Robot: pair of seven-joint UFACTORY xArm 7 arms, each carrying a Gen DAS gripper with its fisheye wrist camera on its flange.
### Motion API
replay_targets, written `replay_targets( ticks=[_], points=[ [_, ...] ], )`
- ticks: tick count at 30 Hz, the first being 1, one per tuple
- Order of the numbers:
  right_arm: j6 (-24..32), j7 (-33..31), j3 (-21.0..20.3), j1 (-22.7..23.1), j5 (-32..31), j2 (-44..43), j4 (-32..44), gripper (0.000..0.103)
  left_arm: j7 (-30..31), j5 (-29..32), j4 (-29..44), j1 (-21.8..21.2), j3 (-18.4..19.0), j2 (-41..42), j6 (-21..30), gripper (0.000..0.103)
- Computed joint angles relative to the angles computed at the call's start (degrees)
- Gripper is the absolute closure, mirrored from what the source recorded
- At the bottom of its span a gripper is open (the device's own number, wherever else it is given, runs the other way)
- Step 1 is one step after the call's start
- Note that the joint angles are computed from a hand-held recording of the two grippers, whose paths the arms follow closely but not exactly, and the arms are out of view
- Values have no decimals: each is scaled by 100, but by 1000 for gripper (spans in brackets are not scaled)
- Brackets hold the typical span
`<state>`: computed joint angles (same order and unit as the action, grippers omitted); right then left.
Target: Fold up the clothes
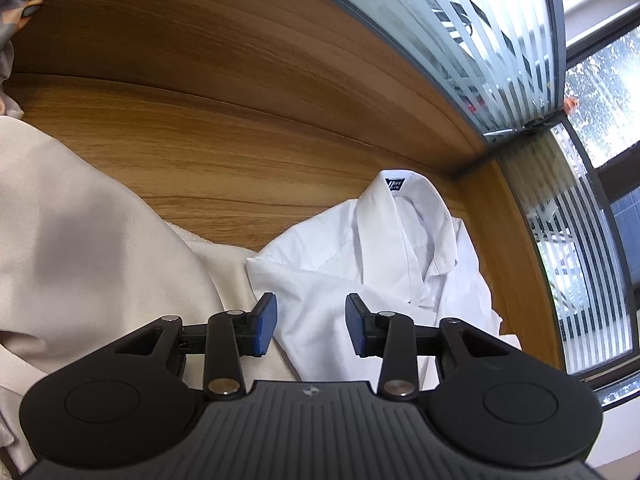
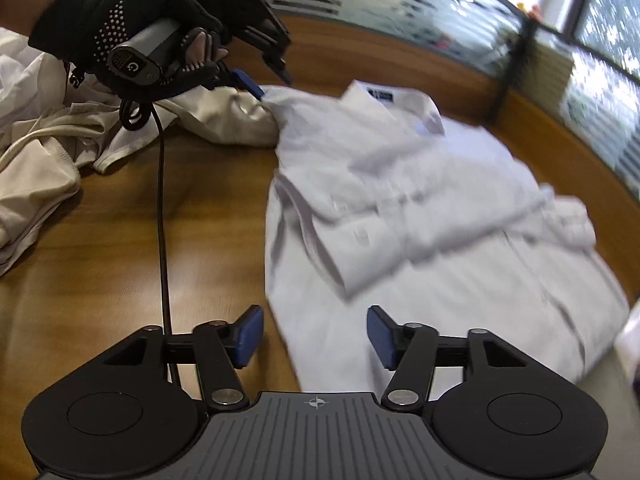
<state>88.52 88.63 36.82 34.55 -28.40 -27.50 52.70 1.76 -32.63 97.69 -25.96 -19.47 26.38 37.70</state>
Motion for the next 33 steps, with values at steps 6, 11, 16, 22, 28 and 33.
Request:
replay_targets(
  ticks=[6,11,16,22,28,33],
  points=[
    [-281,-526,-208,-127,-631,412,-30,34,-46,24,117,-12,9,84,14,61],
    [-53,-658,-291,-122,-1094,925,162,34,-249,-82,269,12,-13,181,58,61],
    [461,-741,-486,72,-1308,1195,277,35,-586,221,265,-135,134,127,-21,60],
    [366,-865,-746,151,-1316,1028,112,35,-836,339,-31,-123,109,-116,-234,50],
    [209,-971,-865,114,-1431,1055,79,45,-1080,714,-102,-248,211,-180,-262,47],
    [-55,-776,-887,-45,-1189,660,7,89,-1190,619,-12,-219,126,-65,-148,44]
  ],
)
